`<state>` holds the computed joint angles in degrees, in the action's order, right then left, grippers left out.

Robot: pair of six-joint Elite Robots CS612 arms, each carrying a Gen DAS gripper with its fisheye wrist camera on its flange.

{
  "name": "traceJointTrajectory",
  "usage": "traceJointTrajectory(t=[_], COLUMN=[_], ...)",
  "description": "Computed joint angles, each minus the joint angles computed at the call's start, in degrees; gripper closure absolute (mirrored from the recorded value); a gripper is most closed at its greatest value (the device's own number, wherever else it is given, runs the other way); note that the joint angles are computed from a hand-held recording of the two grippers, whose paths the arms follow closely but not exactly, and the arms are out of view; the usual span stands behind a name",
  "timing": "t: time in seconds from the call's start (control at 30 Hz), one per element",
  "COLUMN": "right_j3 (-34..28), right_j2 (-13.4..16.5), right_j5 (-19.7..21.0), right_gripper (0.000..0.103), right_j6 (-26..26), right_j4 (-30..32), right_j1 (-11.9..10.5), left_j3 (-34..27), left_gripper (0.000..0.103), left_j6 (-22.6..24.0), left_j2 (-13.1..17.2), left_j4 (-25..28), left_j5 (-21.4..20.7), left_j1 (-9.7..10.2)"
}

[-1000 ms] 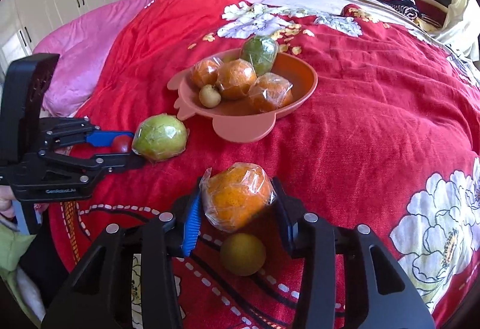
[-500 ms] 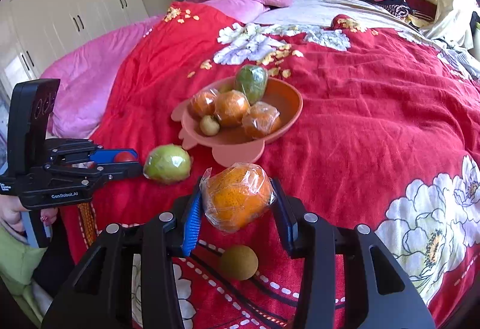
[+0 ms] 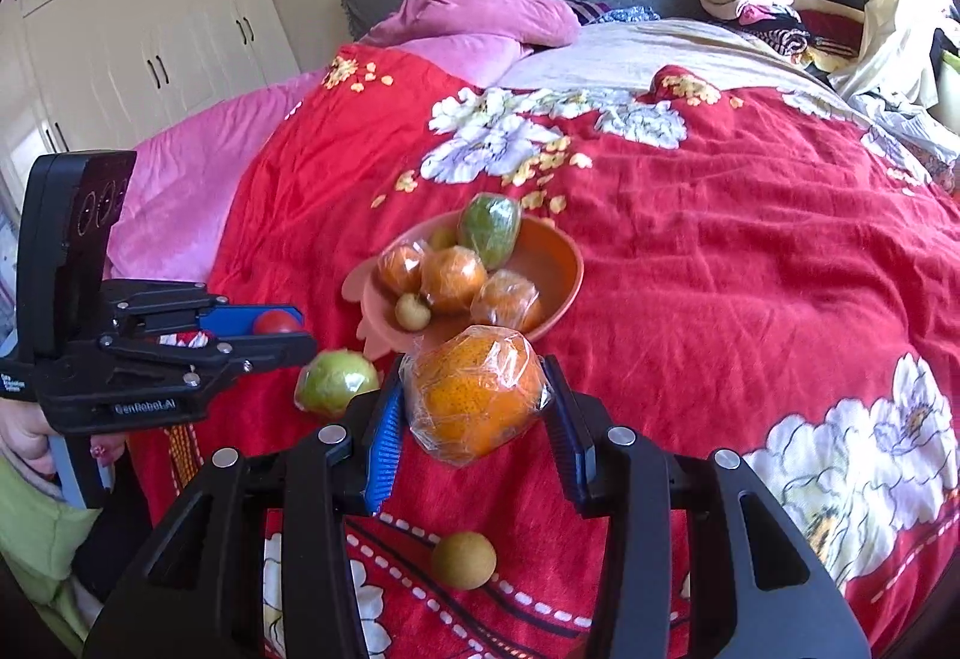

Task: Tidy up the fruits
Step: 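Carry the tomato and the wrapped orange over the pink plate with both grippers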

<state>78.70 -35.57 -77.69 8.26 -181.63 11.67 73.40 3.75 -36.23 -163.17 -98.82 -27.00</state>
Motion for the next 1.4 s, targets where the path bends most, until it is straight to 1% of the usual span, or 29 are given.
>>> traceJointTrajectory(t=[0.33, 0.57, 0.7, 1.2, 1.4], right_j3=[-1.6, -3.4, -4.4, -9.8, -12.7], right_j2=[0.3, 1.2, 1.7, 4.5, 6.0], right_j5=[0.0, 0.0, 0.2, 2.5, 3.1], right_gripper=[0.062, 0.062, 0.062, 0.062, 0.062], right_j6=[0.0, 0.6, 0.7, -0.1, -0.8], right_j4=[-1.4, -1.0, -0.6, 4.7, 7.7], right_j1=[-0.5, -0.8, -0.9, -1.4, -1.5], left_j3=[-3.4, -5.5, -6.7, -10.2, -10.7], left_gripper=[0.082, 0.082, 0.082, 0.082, 0.082], left_j6=[1.2, 1.6, 1.2, 0.0, 0.0], left_j2=[1.7, 2.8, 3.6, 6.0, 6.4], left_j4=[2.2, 3.9, 4.9, 7.2, 7.3], left_j5=[-1.0, -1.3, -2.3, -3.5, -3.8], left_j1=[-1.00, -1.13, -1.05, -0.88, -0.78])
